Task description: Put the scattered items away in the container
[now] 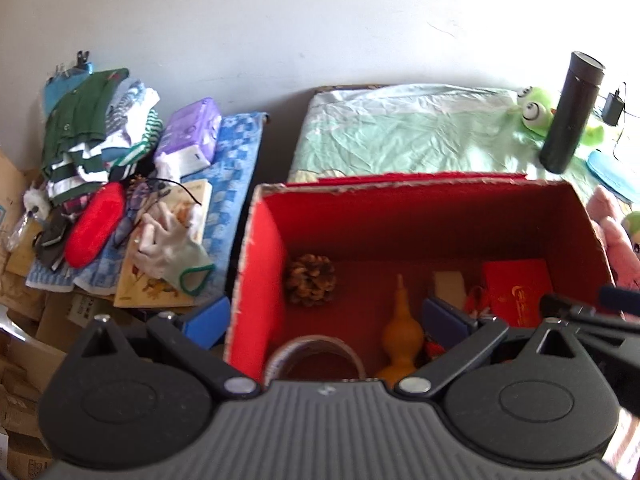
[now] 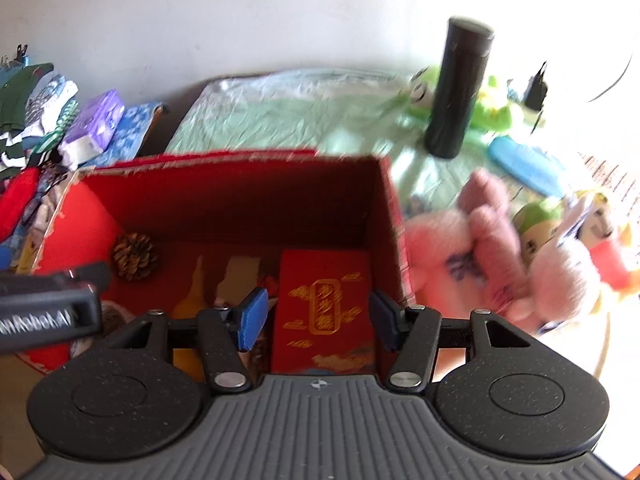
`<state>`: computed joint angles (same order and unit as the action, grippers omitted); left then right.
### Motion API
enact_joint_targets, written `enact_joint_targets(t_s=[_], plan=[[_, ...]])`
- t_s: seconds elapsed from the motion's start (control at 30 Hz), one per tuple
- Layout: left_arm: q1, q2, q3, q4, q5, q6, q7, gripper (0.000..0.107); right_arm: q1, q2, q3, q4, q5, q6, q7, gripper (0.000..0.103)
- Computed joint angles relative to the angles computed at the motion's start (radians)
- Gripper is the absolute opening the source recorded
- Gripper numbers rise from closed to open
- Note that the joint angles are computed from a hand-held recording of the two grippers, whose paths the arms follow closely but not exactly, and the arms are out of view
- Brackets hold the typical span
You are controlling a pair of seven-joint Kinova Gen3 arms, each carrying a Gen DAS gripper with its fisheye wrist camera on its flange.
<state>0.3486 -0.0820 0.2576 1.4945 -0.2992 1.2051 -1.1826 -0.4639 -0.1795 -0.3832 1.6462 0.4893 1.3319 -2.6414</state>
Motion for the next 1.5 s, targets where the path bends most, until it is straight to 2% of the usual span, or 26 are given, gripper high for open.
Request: enact_joint_targets(t_s=[0.07,0.23,0.33,0.6,0.73,0.8,1.5], plan=[[-0.001,0.009,-0.007,-0.001,0.028,0.005,-0.007,0.102,0.001,-0.003,-0.01,0.003,0.022,0.014,-0.017,0.059],[-0.004,0.014,-0.022,0.018,0.088,0.002,-0.019,0.102,0.016,-0.009,0.023,0.014,-0.038,-0.012,0.001,0.059],[-0.003,0.02,-0.021,0.033,0.092,0.0,-0.009,0.102,0.022,-0.006,0.03,0.019,-0.068,-0.02,0.007,0.059],[0.002,0.034,-0.026,0.066,0.089,-0.008,0.001,0.102,0.008,-0.006,-0.006,0.041,-0.027,-0.024,-0.03,0.062],[-0.004,0.04,-0.038,0.072,0.102,-0.008,-0.001,0.102,0.0,-0.002,0.032,0.052,-0.076,-0.052,-0.018,0.06],[-0.009,0.043,-0.044,0.072,0.112,-0.007,-0.004,0.102,0.01,-0.002,0.01,0.05,-0.062,-0.044,-0.028,0.059],[0.037,0.051,-0.018,0.128,0.024,-0.04,0.042,0.102,-0.013,0.013,0.011,0.049,-0.044,-0.031,-0.002,0.062]])
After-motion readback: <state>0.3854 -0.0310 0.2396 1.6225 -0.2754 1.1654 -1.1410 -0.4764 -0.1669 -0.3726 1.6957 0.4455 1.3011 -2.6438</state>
